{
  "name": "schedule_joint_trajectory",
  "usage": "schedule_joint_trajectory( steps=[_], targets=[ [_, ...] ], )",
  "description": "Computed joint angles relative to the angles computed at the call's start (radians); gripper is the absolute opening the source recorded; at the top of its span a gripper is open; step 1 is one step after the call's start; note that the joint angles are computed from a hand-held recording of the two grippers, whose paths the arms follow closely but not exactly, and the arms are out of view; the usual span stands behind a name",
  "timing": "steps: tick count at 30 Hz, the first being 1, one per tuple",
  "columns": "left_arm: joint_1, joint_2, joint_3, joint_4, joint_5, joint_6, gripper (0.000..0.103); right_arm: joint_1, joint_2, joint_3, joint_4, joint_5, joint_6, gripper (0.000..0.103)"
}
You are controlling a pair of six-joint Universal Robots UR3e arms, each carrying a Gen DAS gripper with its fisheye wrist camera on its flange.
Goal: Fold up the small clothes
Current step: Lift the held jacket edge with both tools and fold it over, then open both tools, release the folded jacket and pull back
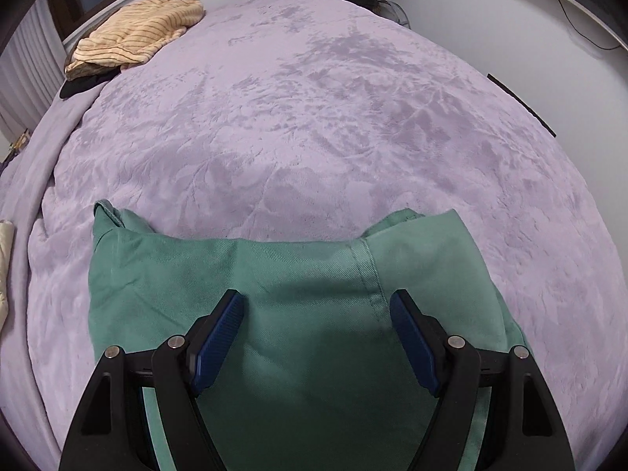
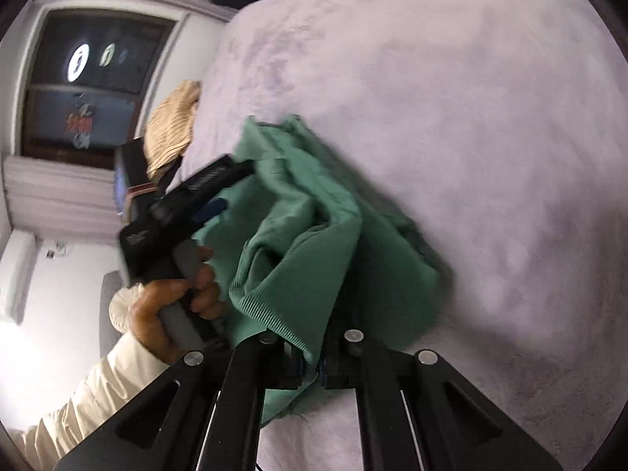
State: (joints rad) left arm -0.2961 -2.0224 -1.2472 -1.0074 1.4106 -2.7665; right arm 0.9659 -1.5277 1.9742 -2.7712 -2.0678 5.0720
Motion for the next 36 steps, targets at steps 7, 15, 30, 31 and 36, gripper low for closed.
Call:
schedule_joint_trajectory(
  steps=[7, 15, 30, 31, 36],
  targets=[
    [0.012, -0.039, 0.090, -0.068, 0.005, -0.010, 0.079, 0.110, -0.055, 0.079, -0.010, -0.055, 0.202, 0.009],
    [0.273, 0.344, -0.188, -0.195, -0.102, 0.173, 0.079, -0.059, -0.196, -0.297, 0.548, -0.016, -0.311, 0.018],
    [0.670, 0.885, -0.746, -0.460, -0.161, 0.425, 0.088, -0.662, 0.114, -0.328, 0.352, 0.541, -0.977, 0.000],
    [0.668, 0.908, -0.760, -0.462, -0.156, 0.435, 0.088, -0.672, 0.093, -0.307, 0.345, 0.556, -0.975, 0.000],
    [0.656, 0.928, -0.750, -0.480, -0.129, 0.401, 0.088, -0.653, -0.064, -0.305, 0.484, 0.578, -0.970, 0.008]
  ],
)
